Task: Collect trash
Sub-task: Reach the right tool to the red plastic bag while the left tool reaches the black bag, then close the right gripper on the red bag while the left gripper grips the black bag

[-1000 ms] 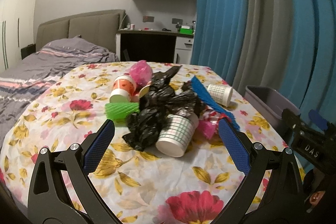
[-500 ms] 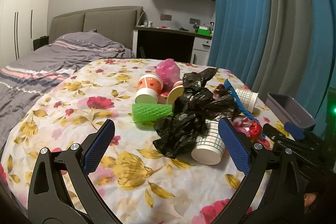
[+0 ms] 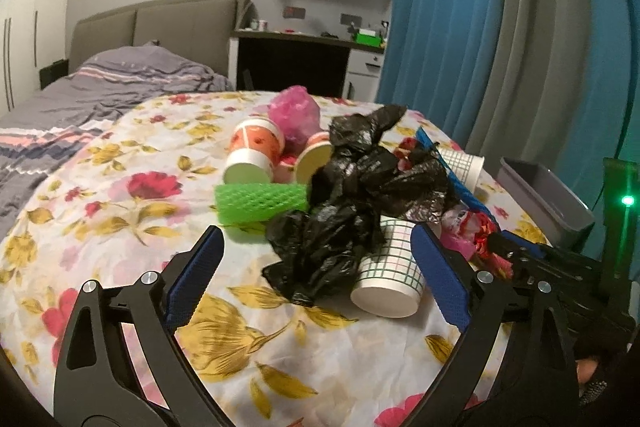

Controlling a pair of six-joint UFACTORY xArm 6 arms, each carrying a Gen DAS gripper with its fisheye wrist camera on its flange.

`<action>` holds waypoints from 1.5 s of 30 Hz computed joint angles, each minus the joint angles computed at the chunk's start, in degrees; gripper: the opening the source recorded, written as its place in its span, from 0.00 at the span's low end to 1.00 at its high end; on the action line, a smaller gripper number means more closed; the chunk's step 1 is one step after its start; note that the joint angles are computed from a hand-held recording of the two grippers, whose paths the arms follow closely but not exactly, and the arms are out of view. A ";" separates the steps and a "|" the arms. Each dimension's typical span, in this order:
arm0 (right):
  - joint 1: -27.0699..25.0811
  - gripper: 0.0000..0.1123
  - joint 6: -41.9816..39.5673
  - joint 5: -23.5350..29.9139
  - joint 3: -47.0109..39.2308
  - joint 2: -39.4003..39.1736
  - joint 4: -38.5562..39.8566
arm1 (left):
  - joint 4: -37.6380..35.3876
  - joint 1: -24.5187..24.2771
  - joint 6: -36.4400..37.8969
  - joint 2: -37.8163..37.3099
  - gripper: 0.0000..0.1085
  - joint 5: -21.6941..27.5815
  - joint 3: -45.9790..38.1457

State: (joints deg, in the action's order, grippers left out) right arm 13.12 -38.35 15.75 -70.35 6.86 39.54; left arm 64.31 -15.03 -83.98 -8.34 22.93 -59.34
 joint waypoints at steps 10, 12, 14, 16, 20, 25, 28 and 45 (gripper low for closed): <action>-1.36 0.01 -8.89 -0.07 3.32 -4.23 8.60 | -15.18 1.98 13.55 7.05 0.56 -5.20 -4.27; -1.58 0.01 -10.18 0.14 3.42 -4.54 9.72 | -19.43 2.32 17.04 7.68 0.46 -6.29 -4.22; -1.76 0.01 -11.19 0.58 3.64 -4.90 10.75 | -22.72 2.50 19.66 8.15 0.34 -7.27 -3.98; -2.00 0.22 -11.15 1.51 3.54 -4.84 11.08 | -24.76 2.79 21.03 8.17 0.26 -8.48 -3.42; -1.89 0.29 -11.34 2.58 3.01 -4.31 11.14 | -22.06 3.05 18.46 7.85 0.08 -8.37 -3.08; -1.61 0.36 -9.37 3.35 1.74 -2.73 8.81 | -15.09 3.55 12.00 5.22 0.04 -9.29 -0.84; -1.69 0.36 -7.09 4.08 0.81 -1.67 6.58 | -10.87 4.04 7.01 2.02 0.03 -10.39 1.64; -1.71 0.21 2.88 7.10 -4.48 3.31 -4.26 | -1.27 3.78 -1.29 -6.37 0.03 -10.05 6.26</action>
